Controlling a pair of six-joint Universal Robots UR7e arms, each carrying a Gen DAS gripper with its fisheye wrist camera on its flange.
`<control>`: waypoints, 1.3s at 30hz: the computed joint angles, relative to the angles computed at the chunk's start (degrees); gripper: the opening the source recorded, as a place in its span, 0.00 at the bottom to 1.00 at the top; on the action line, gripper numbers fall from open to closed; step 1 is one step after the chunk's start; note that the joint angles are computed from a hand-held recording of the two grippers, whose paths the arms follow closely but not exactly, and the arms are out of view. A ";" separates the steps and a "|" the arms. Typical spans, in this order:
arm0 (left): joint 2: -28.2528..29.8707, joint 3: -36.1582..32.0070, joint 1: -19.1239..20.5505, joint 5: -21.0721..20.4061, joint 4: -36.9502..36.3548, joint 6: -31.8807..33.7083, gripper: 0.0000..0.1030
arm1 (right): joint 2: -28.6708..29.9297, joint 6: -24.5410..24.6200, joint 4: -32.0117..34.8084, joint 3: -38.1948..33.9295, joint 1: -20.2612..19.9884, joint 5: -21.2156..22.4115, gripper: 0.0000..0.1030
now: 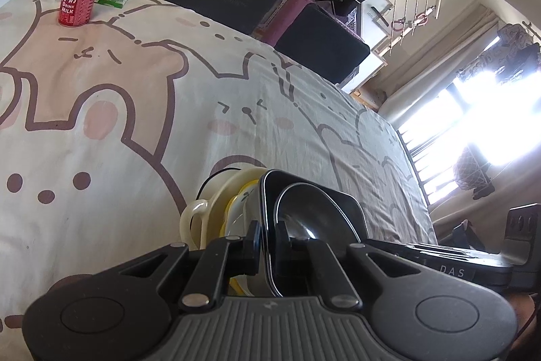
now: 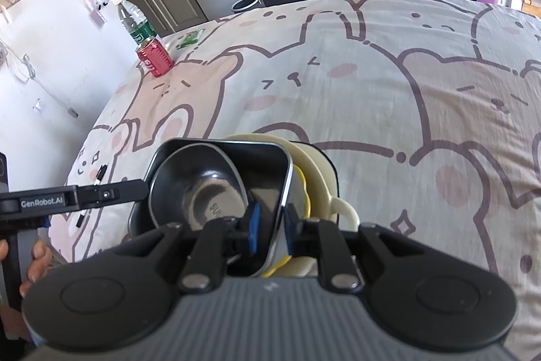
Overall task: Organize plates and bowls
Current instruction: 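Lower the square tray onto the yellow-rimmed bowl stack with both tools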
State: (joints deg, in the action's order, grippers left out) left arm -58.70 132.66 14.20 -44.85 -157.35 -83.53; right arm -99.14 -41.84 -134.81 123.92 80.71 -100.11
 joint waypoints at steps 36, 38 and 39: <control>1.26 0.04 1.34 -1.00 -3.14 1.63 0.17 | 7.09 7.35 -1.48 -3.26 -2.11 -0.26 0.14; 1.29 0.02 1.36 -0.91 -3.02 1.53 0.18 | 7.10 7.37 -1.11 -3.21 -2.12 -0.12 0.12; 1.25 0.03 1.36 -0.83 -2.81 1.40 0.18 | 7.16 7.25 -1.39 -3.12 -2.08 -0.28 0.11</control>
State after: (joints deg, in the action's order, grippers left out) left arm -57.44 132.68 15.55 -45.67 -160.16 -82.13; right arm -91.98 -34.59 -136.19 120.80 78.63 -100.39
